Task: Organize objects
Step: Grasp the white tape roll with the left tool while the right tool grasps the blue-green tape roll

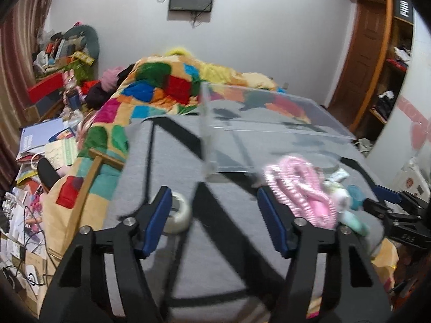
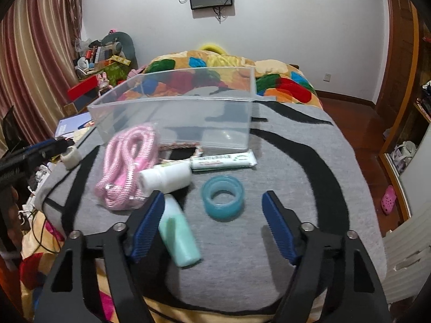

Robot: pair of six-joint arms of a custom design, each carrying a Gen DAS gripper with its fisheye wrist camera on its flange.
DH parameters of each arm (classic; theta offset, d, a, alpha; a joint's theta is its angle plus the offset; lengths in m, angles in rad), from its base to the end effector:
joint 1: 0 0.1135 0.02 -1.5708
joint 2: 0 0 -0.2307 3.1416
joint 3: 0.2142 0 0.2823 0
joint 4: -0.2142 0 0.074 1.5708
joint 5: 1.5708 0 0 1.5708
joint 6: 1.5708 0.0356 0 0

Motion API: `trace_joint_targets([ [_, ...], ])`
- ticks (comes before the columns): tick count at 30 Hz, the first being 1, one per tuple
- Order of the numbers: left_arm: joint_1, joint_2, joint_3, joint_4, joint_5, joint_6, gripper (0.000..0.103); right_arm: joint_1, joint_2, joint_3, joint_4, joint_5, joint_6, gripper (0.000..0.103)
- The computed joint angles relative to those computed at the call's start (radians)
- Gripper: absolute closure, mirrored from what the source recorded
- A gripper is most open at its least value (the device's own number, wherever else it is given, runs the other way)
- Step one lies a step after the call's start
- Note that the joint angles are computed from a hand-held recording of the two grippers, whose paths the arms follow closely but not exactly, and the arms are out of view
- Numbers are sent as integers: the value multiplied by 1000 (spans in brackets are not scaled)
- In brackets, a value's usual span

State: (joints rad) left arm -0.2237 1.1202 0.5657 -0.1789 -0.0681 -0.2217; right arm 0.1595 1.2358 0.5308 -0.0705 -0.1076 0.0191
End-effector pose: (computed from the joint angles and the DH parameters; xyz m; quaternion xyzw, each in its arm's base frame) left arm 0.2609 -0.0569 0.1536 -0.0129 0.9131 -0.0594 0.4032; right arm 0.2672 0.0469 0.1217 -0.0853 0.9169 0.0839 0.3807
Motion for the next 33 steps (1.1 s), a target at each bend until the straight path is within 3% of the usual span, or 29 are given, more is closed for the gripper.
trace_joint_targets([
  [5, 85, 132, 53, 5, 68, 32, 47, -48, 99, 59, -8, -39, -12, 46],
  [12, 50, 167, 63, 29, -7, 59, 47, -51, 231, 144, -12, -124, -3, 62],
  [23, 102, 206, 72, 29, 3, 49, 48, -35, 212, 132, -18, -98, -24, 65],
  [25, 92, 255, 88, 37, 0, 53, 52, -30, 212, 133, -17, -87, -28, 65],
  [26, 91, 271, 92, 41, 5, 53, 64, -31, 214, 134, -17, -86, -29, 66],
  [33, 37, 167, 78, 48, -14, 69, 64, -57, 174, 132, -8, -116, -14, 67],
])
